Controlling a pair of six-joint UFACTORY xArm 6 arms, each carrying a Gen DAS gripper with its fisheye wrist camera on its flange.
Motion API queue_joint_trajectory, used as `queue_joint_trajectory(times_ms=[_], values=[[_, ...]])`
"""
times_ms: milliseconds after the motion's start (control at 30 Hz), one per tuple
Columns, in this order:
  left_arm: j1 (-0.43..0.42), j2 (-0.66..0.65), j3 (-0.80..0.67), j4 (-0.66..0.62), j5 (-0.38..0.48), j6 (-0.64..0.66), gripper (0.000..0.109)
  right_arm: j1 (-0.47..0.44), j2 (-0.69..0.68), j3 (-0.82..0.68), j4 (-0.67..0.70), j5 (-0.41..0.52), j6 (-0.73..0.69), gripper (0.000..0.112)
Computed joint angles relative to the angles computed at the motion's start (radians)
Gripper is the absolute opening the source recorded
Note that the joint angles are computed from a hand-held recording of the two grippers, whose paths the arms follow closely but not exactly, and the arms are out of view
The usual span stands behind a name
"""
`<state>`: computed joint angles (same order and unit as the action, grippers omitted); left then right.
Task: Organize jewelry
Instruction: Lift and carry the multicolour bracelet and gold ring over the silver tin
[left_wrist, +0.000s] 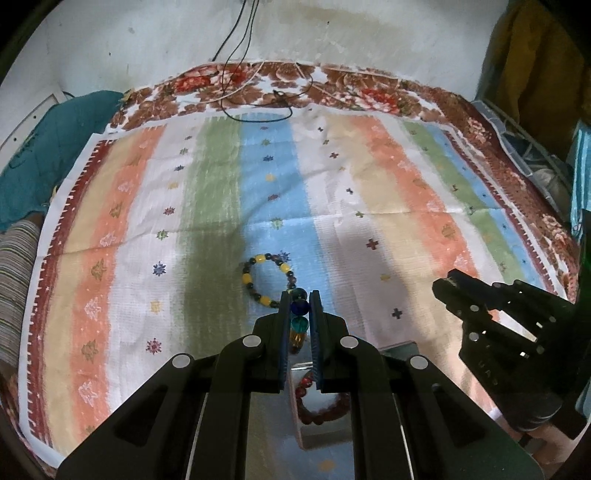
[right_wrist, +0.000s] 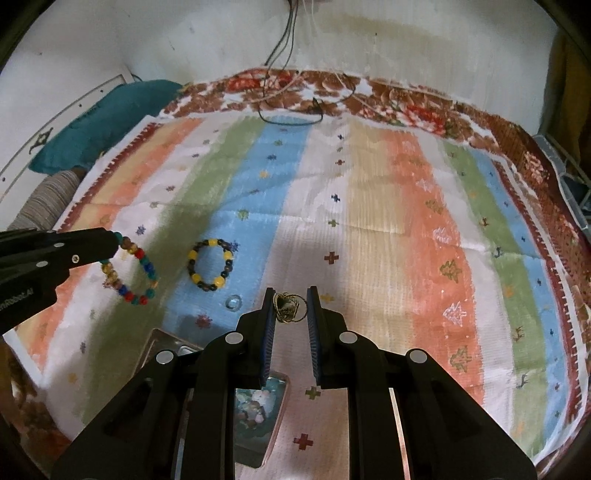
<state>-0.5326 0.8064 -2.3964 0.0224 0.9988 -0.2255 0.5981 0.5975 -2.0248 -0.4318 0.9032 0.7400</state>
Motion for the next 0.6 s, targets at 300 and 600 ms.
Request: queue_joint_trajectory(times_ms=[300, 600], values=[[-0.021, -0.171, 0.268, -0.005, -0.140, 0.001, 0.009, 0.018, -0.080, 0.110, -0.025, -0.053, 0.032, 0.017], [-0.034, -0.252, 0.392, 0.009, -0.204, -0.011, 0.009, 0.033, -0.142, 0.200, -0.058, -0.094, 0.074, 0.017]])
